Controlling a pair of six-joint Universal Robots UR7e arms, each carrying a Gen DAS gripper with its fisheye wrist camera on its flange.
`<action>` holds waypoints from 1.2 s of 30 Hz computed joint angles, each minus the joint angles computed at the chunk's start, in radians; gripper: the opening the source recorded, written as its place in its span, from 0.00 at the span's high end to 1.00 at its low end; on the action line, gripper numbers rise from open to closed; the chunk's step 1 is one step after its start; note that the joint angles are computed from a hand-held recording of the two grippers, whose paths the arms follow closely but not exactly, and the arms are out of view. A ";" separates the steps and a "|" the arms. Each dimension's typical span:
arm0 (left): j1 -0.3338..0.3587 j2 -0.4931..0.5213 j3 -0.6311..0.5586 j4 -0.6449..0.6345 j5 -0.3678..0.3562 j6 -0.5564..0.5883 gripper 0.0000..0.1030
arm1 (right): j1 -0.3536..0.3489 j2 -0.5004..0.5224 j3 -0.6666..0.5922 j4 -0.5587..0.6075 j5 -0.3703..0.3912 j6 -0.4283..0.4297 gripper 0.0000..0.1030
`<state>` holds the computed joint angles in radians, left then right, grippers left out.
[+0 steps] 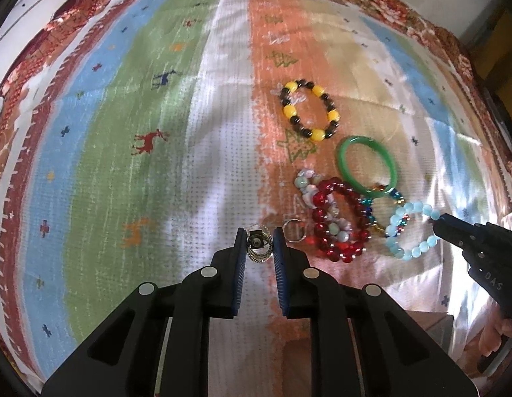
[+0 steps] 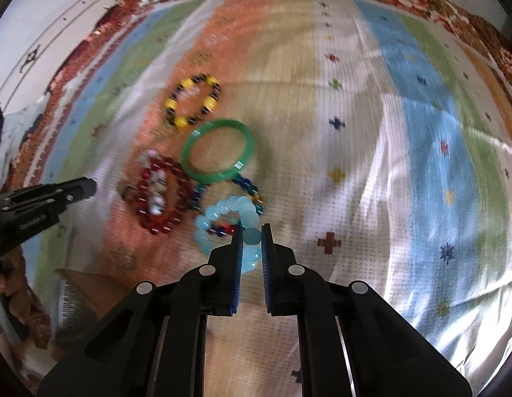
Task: Organize jewelry
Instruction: 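Grasp the gold round pendant with the left tool while the right tool grasps the light blue bead bracelet, then carry the gold pendant with the left tool while the right tool carries the blue bracelet over the tin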
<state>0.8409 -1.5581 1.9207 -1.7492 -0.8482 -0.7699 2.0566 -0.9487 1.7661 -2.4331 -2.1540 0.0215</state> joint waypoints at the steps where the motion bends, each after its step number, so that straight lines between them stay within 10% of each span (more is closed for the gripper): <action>1: -0.003 -0.003 -0.001 0.001 0.001 -0.001 0.85 | 0.007 0.000 -0.003 -0.005 0.000 -0.005 0.89; 36: -0.234 -0.110 0.067 0.058 0.104 -0.139 0.85 | 0.181 -0.084 0.098 -0.219 -0.031 -0.156 0.89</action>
